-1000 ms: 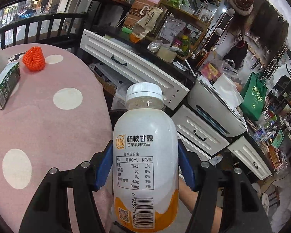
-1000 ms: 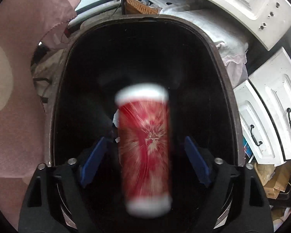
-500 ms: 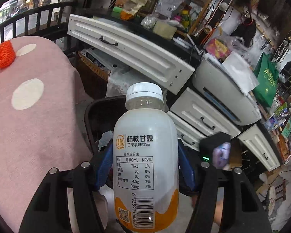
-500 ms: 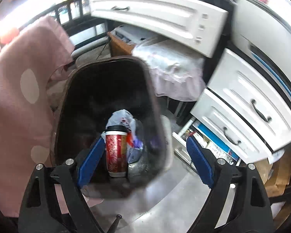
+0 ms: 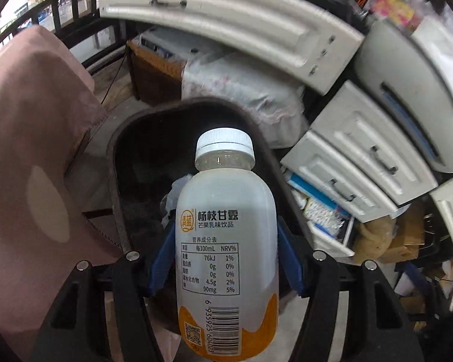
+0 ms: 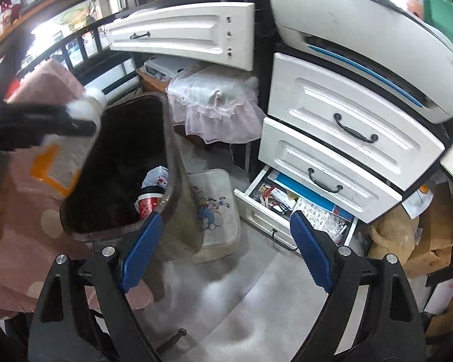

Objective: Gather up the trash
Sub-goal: 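Drop the red cup into the bin with the right gripper while the left gripper drops the bottle in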

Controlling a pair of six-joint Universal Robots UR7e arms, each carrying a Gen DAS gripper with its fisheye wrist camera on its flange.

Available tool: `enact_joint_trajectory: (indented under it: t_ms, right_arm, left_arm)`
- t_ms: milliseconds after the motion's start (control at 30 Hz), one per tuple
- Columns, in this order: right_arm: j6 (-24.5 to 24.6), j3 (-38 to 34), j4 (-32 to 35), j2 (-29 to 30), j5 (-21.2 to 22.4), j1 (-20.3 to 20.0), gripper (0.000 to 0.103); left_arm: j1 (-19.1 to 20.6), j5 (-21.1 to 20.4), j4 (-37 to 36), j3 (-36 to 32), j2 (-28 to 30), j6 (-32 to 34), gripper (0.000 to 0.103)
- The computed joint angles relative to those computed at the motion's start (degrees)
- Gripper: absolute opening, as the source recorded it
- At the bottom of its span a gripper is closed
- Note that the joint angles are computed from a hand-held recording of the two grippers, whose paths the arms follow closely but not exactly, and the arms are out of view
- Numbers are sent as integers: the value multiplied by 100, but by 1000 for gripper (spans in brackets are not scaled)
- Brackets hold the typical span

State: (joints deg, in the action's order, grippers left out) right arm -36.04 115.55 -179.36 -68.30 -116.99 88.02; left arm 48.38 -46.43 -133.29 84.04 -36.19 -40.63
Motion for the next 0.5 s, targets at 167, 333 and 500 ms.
enact_joint_trajectory:
  t_ms: [167,333,500]
  right_arm:
    - [182,34,165,-188,152,-134,85]
    - [254,74,77,-225,175,-153,85]
    - [248,119,-139,-159,68,-21,85]
  left_arm:
    - [119,-112,187,-255,148,-209,82]
    - [-8,-261,-284,3,-68,100,84]
    - [-339,-163,-986,678,-632,490,91]
